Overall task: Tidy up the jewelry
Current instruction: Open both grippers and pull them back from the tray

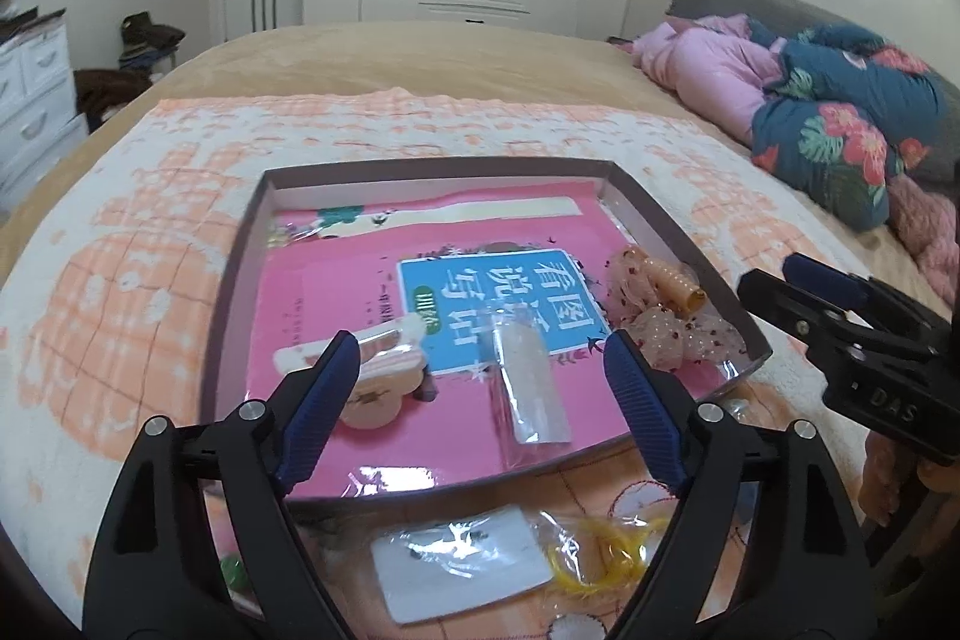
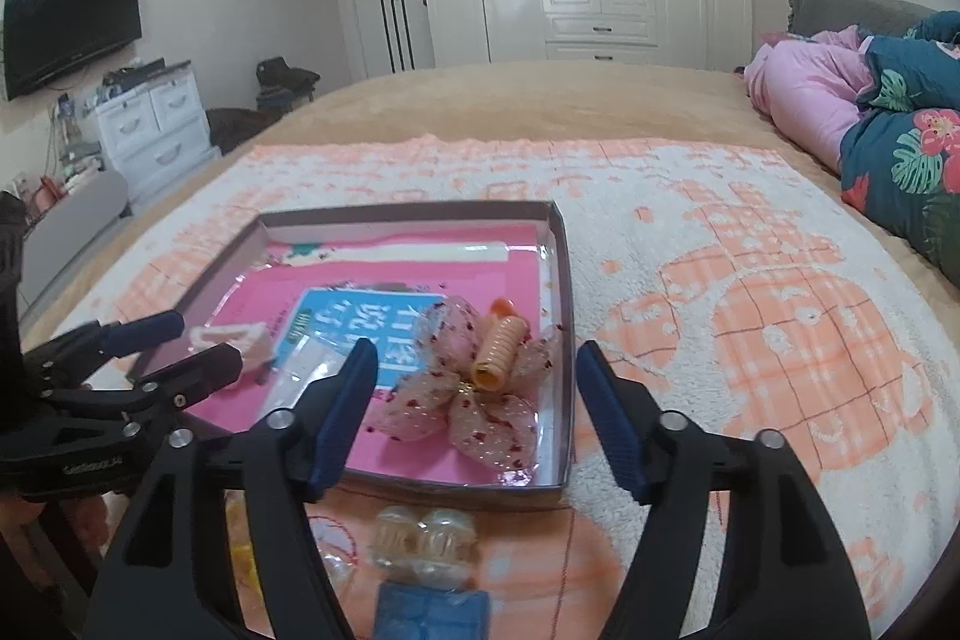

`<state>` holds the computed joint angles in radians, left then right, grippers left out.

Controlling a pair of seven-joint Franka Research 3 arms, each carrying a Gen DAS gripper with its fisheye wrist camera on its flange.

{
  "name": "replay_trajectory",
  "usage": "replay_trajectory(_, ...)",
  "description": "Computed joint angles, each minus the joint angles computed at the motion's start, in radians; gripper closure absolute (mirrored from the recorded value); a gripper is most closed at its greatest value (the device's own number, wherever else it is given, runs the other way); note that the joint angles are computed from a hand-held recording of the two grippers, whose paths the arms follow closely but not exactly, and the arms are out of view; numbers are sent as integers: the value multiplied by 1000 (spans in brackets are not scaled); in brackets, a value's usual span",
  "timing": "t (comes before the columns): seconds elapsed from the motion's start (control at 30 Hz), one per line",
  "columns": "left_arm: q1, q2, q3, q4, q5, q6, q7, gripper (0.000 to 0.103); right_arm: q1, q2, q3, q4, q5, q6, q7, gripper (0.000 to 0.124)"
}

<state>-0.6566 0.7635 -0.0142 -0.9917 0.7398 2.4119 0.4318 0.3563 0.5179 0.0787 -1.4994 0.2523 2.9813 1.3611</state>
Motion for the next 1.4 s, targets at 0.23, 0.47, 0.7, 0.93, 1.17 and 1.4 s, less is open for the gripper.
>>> replay_trajectory(0.23,-22,-87,20,-118,96,19,-98,21,-27,-57,54,-86,33,84,-49,52)
replay_trajectory(0.47,-23,-155,10,-213,194,25,-202,20,-37,-109,87,-168,65,155,-109,50)
replay_trajectory(0.7,-16,-196,-11,-266,266,19,-263,15,-40,-143,107,-229,83,208,-148,46)
replay_trajectory(0.93,-12,-238,-28,-320,330,9,-327,12,-65,-171,147,-279,95,240,-174,44)
replay_trajectory(1.17,-7,-282,-52,-377,377,-10,-379,12,-115,-199,209,-327,113,262,-202,43)
replay_trajectory(1.4,4,-324,-81,-441,406,-36,-421,12,-161,-224,269,-375,129,272,-230,43)
